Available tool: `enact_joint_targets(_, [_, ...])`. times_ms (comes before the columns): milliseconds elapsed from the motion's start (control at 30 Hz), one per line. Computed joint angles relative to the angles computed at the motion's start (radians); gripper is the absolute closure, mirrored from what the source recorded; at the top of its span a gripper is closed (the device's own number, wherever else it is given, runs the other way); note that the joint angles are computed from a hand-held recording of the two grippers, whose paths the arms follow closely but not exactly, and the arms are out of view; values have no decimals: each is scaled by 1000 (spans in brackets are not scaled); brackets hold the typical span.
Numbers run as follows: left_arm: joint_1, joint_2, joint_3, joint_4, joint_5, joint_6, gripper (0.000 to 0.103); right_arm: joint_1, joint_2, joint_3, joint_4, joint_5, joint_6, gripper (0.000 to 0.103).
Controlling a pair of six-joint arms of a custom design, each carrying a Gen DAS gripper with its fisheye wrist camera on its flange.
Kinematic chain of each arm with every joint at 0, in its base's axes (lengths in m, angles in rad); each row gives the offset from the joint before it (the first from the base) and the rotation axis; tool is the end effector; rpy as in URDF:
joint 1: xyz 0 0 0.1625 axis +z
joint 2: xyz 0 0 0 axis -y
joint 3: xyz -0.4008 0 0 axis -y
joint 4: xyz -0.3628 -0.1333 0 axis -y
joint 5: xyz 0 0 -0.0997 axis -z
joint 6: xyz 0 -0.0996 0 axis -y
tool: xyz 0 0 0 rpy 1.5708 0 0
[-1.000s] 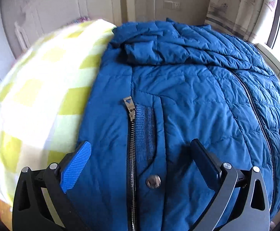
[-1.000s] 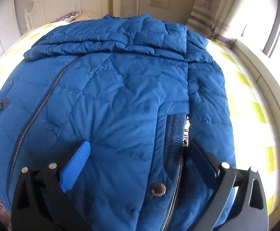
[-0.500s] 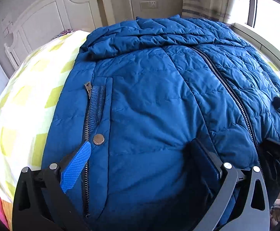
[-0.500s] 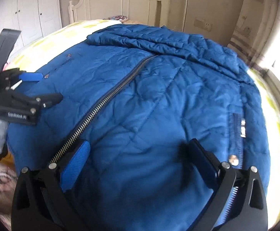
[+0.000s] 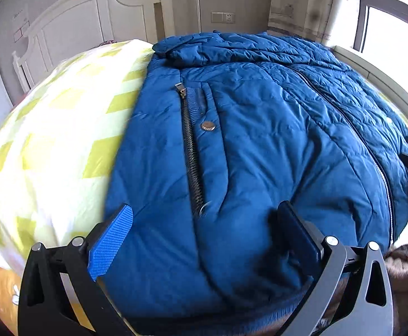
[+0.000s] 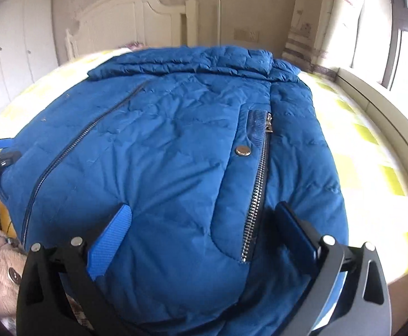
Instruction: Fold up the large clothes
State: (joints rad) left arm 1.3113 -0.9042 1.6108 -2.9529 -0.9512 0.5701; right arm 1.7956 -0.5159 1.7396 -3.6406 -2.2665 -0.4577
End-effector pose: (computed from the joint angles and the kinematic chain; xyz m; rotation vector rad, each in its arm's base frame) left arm 0.0174 -0.6795 0.2410 0.7043 2.2541 -0.6981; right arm 0.2004 -0.5649 0.0430 0.4008 -2.2100 0.8979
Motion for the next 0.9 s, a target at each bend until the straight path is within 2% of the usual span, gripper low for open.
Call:
enact_joint_targets(33, [-7,-10,7,7,11,-16,4,24,18,-22,-11,-34,-12,3])
enact_joint_targets(67, [-10,-21,17,8,-1,-28,4,42,24,-23,-23,-26,-28,3])
enact_joint_targets(133, [-13,-61,47,40,-98,-58,4,65,30,-12,-27,44,-68,3])
enact_joint_targets(200, [-23,-67,67,65,-135,-28,4,82,62,-40,7,73,-115,3])
enact_joint_targets(233, [-34,-48,81,35,-103,19,4,86,76,-64,63,53,-114,3])
enact_joint_targets(267, [-43,-9,93,-22,-30,86,4,82,106,-93,89,26,-134,2])
enact_joint_targets(300, [-52,6,109,-81,2,122,4,80,107,-91,74,42,-132,2])
enact_joint_targets(367, [-48,-7,117,-74,-12,126,4,64,81,-78,128,69,-97,2])
enact_joint_targets(400, [-41,-21,114,-48,-29,118,4,64,71,-73,132,52,-99,3])
enact_joint_targets(467, [-29,-56,124,-46,-60,95,4,62,50,-44,88,46,-102,3])
enact_joint_targets(500, [-18,-80,129,-46,-83,79,4,52,19,-1,60,88,-87,3])
enact_joint_targets(533, [-6,-100,129,-40,-99,60,4,49,6,23,22,95,-80,3])
enact_joint_targets(600, [21,-123,120,-25,-121,17,4,39,-12,68,-102,54,-78,3])
enact_joint_targets(667, [46,-134,106,-17,-121,-30,4,9,-53,133,-177,86,-32,3])
enact_joint_targets(767, [78,-139,76,44,-154,-83,4,-39,-101,202,-207,89,62,3])
enact_joint_targets(833, [82,-133,70,63,-167,-84,4,-56,-104,229,-216,79,74,3])
enact_joint_targets(900, [77,-125,78,45,-167,-67,4,-80,-101,258,-247,103,89,2])
